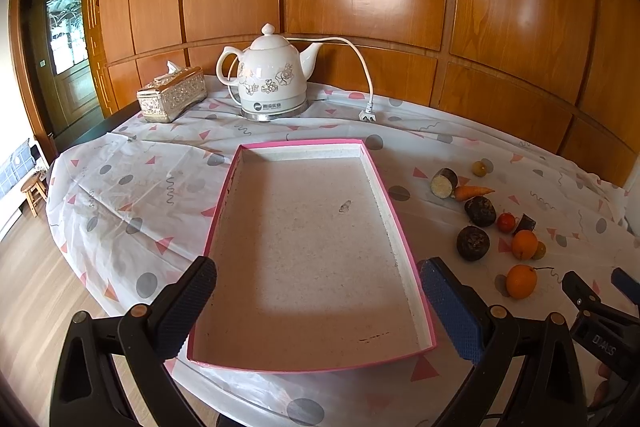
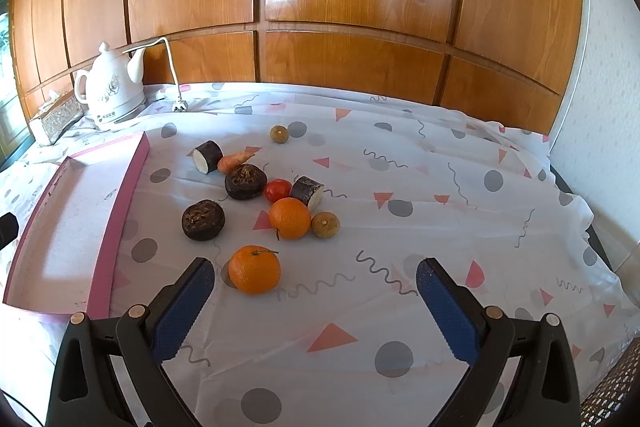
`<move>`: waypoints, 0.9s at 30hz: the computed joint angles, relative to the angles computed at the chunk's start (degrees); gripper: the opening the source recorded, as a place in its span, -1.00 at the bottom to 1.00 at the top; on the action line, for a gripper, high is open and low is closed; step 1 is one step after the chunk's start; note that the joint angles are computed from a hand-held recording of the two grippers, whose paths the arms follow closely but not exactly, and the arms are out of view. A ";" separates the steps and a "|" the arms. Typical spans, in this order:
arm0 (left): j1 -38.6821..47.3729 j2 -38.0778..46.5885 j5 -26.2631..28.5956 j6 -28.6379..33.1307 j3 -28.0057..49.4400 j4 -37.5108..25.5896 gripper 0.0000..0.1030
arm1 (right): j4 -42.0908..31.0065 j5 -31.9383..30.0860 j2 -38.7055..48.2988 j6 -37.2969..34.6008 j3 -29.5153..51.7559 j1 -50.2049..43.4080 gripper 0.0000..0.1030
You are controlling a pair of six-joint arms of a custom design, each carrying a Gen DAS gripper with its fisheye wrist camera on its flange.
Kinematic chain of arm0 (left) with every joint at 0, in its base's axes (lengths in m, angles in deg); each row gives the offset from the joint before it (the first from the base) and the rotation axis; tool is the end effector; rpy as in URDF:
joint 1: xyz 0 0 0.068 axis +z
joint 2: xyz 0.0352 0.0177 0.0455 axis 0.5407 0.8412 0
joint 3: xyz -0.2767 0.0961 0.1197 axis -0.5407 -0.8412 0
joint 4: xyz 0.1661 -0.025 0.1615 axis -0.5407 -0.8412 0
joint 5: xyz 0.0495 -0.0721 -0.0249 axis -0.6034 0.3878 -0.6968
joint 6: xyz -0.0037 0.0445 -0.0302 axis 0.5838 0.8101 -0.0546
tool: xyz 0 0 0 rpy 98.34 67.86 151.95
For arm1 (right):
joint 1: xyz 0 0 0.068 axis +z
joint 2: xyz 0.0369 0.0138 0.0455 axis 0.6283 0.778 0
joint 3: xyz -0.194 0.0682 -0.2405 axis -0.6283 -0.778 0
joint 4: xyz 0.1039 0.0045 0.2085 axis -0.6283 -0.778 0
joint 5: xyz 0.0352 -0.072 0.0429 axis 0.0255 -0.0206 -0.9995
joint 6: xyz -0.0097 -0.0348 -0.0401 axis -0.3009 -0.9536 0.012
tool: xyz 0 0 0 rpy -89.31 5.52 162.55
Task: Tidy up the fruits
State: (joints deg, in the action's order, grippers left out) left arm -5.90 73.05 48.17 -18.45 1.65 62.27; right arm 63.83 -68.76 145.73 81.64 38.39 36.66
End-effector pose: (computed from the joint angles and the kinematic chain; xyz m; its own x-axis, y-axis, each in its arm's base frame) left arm 0.2574 -0.1780 0.2433 -0.6231 -0.1855 -0.7598 -0.2653 0.9640 -0.0177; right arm 0.3022 -0.0119 0.2119 -0.6647 -0.0538 -0.7452 -0.0161 0.9982 -0.0577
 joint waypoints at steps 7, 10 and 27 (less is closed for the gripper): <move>-0.47 -0.11 -0.47 -0.46 0.24 -0.33 0.99 | 0.08 0.05 -0.38 0.04 -0.25 -0.10 0.99; -0.46 -0.32 -0.46 -0.37 0.09 -0.23 0.99 | 0.00 -0.06 -0.55 0.01 -0.35 -0.13 0.99; -1.14 -0.52 -0.92 -0.96 -0.09 -0.38 0.99 | 0.40 -0.11 -1.13 -0.05 -0.86 -0.28 0.99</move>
State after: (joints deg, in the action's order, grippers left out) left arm -7.04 72.53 47.25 -19.42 1.56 61.89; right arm 64.23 -68.87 144.61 81.59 37.53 36.38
